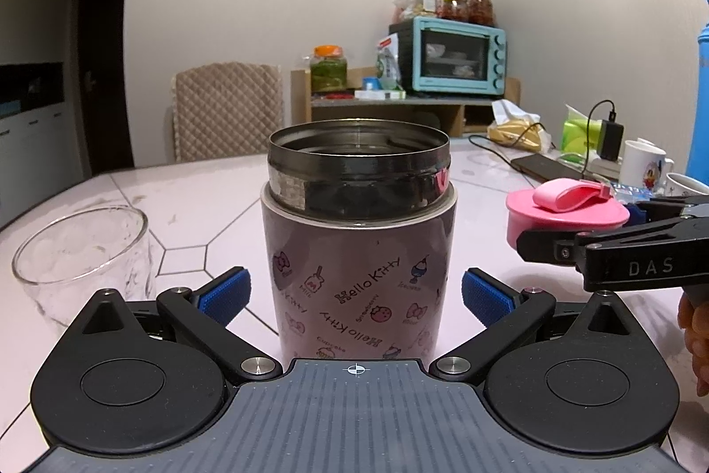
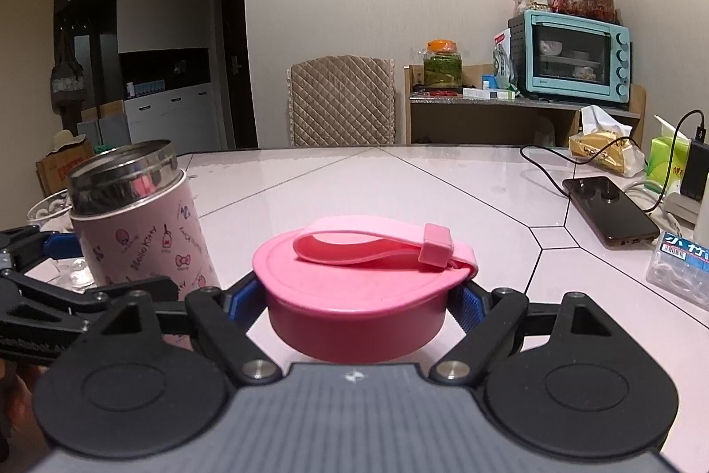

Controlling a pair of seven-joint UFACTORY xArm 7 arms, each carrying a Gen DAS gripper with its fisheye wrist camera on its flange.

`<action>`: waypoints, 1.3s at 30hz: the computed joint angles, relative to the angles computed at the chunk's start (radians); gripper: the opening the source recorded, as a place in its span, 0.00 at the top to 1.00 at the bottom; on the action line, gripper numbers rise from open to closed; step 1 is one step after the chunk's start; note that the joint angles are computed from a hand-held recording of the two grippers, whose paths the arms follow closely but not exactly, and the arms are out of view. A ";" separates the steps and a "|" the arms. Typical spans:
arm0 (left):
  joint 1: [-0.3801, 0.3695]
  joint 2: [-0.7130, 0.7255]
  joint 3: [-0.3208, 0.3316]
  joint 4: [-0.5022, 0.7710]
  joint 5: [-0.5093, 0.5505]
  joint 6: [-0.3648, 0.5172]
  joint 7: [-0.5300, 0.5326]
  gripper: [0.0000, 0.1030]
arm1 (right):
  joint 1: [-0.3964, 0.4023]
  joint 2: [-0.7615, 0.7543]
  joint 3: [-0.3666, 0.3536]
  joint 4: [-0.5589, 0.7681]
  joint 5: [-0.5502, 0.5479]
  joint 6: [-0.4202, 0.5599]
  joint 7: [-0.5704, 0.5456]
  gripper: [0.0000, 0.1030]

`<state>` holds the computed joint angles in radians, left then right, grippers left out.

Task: Unscrew bottle cap and pour
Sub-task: 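Lower the pink lid onto the table with the right gripper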

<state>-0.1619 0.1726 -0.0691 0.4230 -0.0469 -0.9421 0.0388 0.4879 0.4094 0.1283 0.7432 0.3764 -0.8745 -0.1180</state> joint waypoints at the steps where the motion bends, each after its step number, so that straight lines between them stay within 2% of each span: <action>1: 0.001 0.000 0.000 0.000 0.003 0.001 -0.002 0.00 | 0.001 0.000 -0.001 0.002 0.003 0.005 -0.002 0.17; 26: 0.008 0.000 0.001 -0.001 0.021 0.002 -0.023 0.00 | 0.058 0.003 -0.024 0.048 0.115 0.126 -0.105 0.17; 39: 0.010 0.001 0.001 -0.004 0.021 -0.003 -0.031 0.00 | 0.071 0.001 -0.038 0.067 0.137 0.194 -0.140 0.17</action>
<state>-0.1523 0.1732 -0.0683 0.4192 -0.0259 -0.9452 0.0081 0.5585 0.4105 0.0901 0.8106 0.5133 -0.6805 -0.2579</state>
